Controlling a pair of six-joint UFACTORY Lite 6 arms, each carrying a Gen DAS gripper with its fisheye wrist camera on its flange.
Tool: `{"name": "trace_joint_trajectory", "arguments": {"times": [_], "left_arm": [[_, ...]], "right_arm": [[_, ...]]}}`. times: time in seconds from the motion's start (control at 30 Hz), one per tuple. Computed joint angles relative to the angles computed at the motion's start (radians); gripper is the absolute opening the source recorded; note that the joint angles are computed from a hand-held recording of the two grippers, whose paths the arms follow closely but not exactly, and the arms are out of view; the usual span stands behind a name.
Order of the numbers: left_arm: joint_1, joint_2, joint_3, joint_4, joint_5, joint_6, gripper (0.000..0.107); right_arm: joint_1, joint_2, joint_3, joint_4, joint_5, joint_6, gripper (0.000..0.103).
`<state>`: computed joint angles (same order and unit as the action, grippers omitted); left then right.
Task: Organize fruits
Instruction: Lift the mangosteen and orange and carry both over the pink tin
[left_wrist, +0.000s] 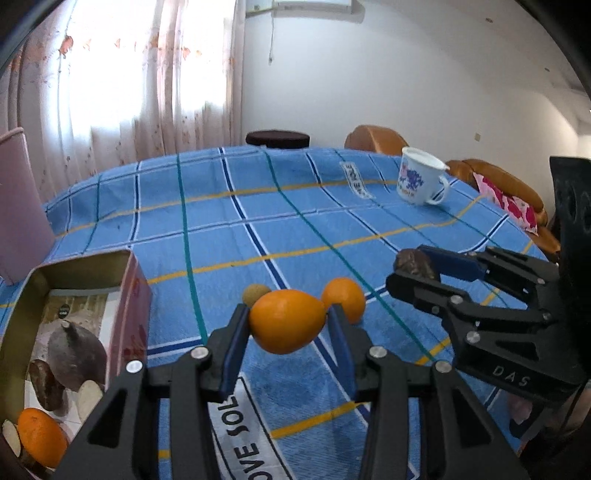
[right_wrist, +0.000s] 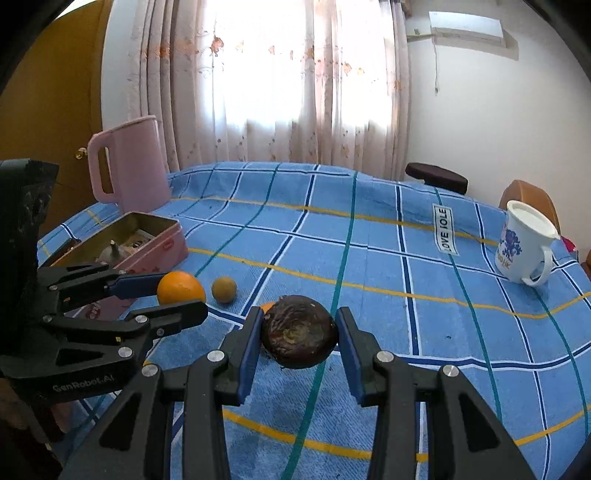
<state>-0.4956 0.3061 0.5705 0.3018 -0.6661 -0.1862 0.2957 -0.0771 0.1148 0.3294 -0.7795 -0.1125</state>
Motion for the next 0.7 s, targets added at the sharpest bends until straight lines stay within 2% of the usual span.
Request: {"name": "trace_joint_trajectory", "arguments": {"times": [0.47,0.7], "left_arm": [[0.028,-0.055,-0.089,-0.054,-0.128,0.018,0.045],[-0.008,-0.089,-0.144,-0.147,-0.189,0.091,0.045]], "right_arm": [[0.008,-0.068,-0.066,-0.037,-0.064,0.023,0.041],[0.019,-0.120,-0.114,-0.041,-0.110,0.031,0.041]]}}
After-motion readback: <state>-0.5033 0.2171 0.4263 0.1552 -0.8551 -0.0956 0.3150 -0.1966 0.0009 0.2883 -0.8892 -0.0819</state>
